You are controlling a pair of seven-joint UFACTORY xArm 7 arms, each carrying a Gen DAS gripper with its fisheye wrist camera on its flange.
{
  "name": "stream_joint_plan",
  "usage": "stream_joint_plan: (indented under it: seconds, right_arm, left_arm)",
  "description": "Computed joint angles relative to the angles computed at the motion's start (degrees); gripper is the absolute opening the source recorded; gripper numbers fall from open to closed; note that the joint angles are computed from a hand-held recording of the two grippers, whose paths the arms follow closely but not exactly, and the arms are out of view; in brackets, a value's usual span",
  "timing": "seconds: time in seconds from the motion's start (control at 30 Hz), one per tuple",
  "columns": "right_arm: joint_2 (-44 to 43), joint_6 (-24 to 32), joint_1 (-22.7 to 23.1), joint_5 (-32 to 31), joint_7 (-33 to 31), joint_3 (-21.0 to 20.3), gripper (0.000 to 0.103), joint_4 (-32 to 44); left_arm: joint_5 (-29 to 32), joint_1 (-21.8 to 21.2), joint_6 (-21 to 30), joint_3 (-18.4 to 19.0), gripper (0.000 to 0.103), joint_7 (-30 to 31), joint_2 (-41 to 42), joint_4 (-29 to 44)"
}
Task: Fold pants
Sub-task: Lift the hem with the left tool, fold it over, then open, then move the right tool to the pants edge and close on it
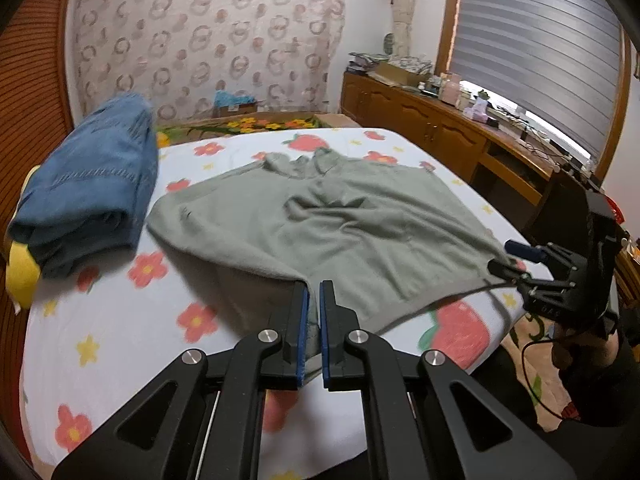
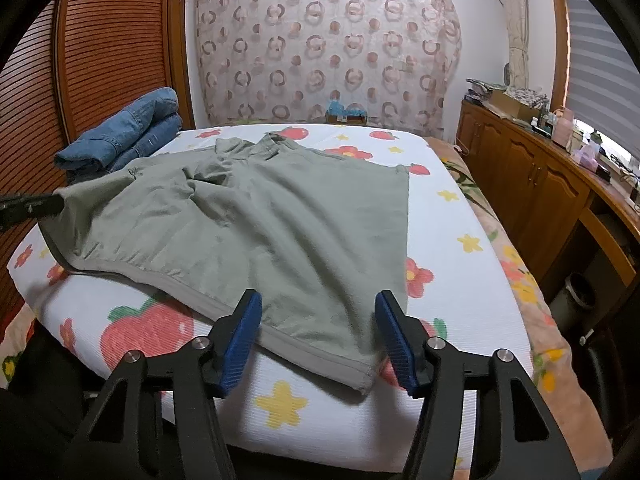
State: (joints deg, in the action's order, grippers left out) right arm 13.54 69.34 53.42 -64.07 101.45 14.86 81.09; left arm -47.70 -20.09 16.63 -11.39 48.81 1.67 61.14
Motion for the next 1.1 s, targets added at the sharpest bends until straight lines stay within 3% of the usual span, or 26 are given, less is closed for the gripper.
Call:
stream_joint_plan:
  seconds: [0.23, 0.67, 0.77, 0.83, 1.0, 1.1]
  right_arm:
    - [-0.67, -0.43, -0.48, 0.25, -0.29, 0.01, 0.06, -0.34]
    - [-1.21, -0.96, -0.94, -0.75, 0.67, 0.55, 0.06, -1.43]
    - [-1.1, -1.05, -0.97, -0.79, 0.53, 0.51, 0.06, -1.27]
    - [-1.11, -1.14, -0.97, -0.8, 0.55, 0.49, 0.06, -1.26]
    - [-0.83, -1.73, -0.94, -1.15, 0.59, 0.33, 0.06, -0.77]
    - [-0.37, -2.15, -0.81, -1.49, 0.12, 0.19, 0.06, -0.02]
  left_arm:
    - [6.65, -1.24, 0.86, -2.25, 0.006, -3.76, 3.97, 6.01]
    - [2.44, -1.81, 6.17, -4.56, 0.006, -0.29, 4.51, 10.86]
    - [5.62, -2.69, 4.62, -3.87, 0.007, -2.57, 4.42, 10.46]
    - [9.23, -3.31, 2.82, -3.47, 0.012, -5.6, 4.86, 10.35]
    - [10.04, -2.2, 0.23, -3.61, 0.046, -7.34, 5.02, 9.0]
    - [11.51, -1.65, -1.03, -3.33, 0.054, -8.31, 5.12, 7.55]
